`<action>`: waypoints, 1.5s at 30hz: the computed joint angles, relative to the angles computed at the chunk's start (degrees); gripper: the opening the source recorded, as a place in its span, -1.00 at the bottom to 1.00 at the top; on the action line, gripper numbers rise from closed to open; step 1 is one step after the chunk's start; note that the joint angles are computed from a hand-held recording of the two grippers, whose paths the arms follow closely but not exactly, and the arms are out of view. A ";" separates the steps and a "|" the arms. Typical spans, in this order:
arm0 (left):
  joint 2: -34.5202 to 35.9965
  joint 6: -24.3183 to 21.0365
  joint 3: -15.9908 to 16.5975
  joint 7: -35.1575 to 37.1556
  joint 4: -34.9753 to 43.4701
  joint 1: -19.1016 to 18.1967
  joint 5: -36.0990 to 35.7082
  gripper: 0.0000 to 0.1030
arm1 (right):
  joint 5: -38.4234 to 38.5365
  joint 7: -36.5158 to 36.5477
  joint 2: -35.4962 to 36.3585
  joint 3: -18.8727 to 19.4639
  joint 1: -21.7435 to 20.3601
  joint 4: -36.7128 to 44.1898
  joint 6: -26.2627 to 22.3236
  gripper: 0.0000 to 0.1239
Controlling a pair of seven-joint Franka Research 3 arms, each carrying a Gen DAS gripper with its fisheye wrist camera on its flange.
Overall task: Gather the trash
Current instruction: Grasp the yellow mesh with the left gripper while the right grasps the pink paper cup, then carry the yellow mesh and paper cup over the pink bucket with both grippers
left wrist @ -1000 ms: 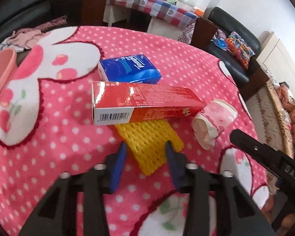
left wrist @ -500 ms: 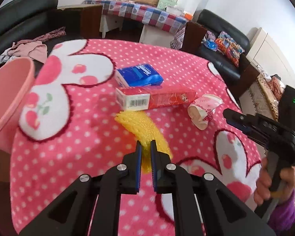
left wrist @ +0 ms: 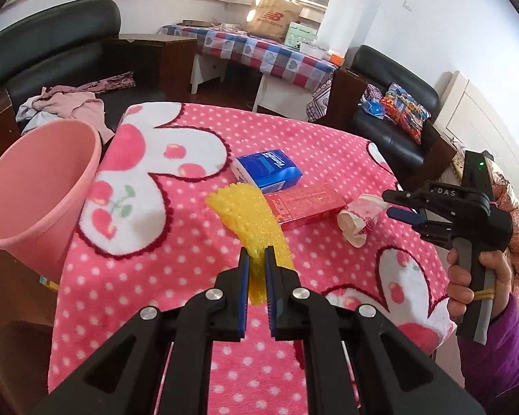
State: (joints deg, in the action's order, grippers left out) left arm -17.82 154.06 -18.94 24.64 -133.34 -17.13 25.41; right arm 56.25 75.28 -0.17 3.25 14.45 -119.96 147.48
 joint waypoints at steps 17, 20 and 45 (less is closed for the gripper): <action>-3.04 1.45 -0.19 -2.46 -2.71 1.63 1.42 -0.85 | 4.18 -6.19 -2.20 0.99 1.34 -1.01 3.39 -0.84; -4.07 1.75 -0.53 -3.20 -3.38 2.47 2.58 -0.85 | 2.64 -8.13 -4.75 1.26 2.78 -2.20 6.71 -0.85; -26.81 -11.02 -1.34 -11.11 -14.28 10.47 11.55 -0.85 | -2.73 -25.89 6.01 9.90 17.10 17.77 18.15 -0.85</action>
